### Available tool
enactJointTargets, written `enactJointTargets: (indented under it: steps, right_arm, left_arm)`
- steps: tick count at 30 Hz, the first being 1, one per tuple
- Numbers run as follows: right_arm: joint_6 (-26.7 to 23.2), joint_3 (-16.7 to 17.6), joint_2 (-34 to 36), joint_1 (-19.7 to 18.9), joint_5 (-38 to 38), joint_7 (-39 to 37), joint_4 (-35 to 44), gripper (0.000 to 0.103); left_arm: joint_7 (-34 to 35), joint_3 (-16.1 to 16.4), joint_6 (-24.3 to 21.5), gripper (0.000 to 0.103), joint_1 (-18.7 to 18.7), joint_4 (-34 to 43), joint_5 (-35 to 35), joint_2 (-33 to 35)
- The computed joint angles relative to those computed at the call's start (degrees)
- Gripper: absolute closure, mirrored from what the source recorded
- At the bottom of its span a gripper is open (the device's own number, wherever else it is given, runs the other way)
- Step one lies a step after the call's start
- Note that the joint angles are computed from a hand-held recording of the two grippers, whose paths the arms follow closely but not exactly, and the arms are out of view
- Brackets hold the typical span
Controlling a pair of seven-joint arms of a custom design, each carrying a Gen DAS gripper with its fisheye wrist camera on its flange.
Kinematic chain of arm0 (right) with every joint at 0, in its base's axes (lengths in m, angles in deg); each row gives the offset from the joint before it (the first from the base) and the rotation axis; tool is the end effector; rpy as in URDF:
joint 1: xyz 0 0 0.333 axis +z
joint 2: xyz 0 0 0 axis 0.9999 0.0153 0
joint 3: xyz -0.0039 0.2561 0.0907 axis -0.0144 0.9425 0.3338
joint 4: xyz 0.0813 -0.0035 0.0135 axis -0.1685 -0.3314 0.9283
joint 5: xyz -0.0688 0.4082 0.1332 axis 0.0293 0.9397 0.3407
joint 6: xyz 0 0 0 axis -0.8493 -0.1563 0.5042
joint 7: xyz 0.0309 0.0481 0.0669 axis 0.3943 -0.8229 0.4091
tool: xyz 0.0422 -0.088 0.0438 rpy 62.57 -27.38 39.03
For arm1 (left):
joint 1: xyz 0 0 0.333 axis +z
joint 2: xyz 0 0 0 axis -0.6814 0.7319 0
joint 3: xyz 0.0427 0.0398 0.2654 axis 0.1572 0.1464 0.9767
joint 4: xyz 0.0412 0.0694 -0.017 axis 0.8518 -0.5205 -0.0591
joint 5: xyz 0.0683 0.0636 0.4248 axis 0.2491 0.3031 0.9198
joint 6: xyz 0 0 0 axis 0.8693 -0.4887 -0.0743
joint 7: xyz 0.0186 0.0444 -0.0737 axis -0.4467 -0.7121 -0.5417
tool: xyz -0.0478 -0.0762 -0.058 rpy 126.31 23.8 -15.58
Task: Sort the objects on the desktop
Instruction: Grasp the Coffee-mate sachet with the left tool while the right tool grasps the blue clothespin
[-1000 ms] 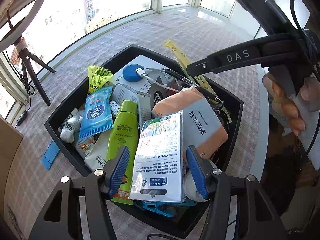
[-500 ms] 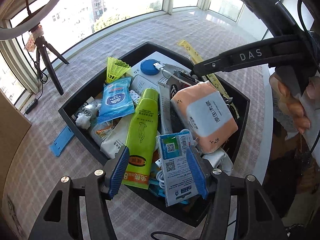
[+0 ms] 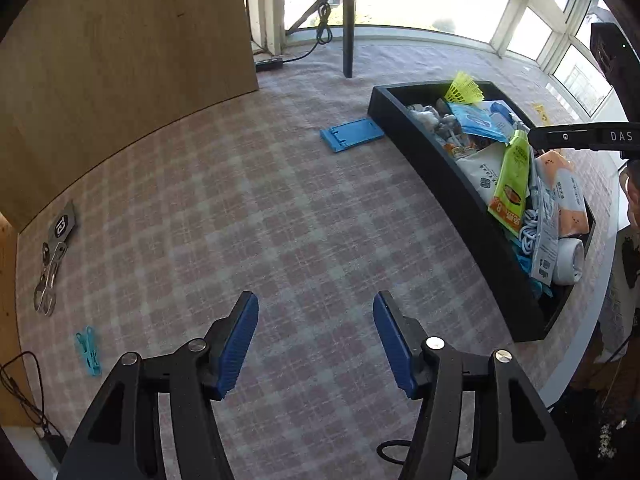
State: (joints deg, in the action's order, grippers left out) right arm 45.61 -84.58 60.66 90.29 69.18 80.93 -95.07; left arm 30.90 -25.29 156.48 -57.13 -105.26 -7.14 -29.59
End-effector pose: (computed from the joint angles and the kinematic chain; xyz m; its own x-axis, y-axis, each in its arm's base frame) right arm 0.5632 -0.0031 0.6290 0.5342 -0.8188 -0.2104 -0.8259 -0.4524 -0.3366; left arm 0.5067 -0.2320 0.5655 -0.4848 -0.8745 -0.0132 -0.8027 0.4509 -0.3904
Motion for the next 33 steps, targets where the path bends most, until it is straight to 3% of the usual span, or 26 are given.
enactJointTargets:
  steps: [11, 14, 24, 33]
  right_arm:
    - [-0.6, 6.9, -4.9, 9.8, 0.7, -1.1, -7.1, 0.053]
    - [-0.7, 8.8, -5.3, 13.0, 1.2, -0.1, -8.1, 0.053]
    - [-3.3, 14.5, -1.4, 23.1, 3.2, 8.2, -6.3, 0.05]
    - [-1.1, 17.1, 4.9, 29.0, 0.4, 15.4, -3.2, 0.05]
  left_arm:
    - [-5.9, 6.0, 0.9, 0.045, 8.7, -15.6, 5.4, -12.8]
    - [-5.9, 7.4, 1.5, 0.038, 10.0, -17.8, 5.2, -14.3]
    - [-4.2, 9.1, 3.1, 0.038, 11.7, -20.2, 3.0, -14.3]
    - [-2.0, 10.4, 5.3, 0.037, 12.3, -22.3, 0.8, -14.9]
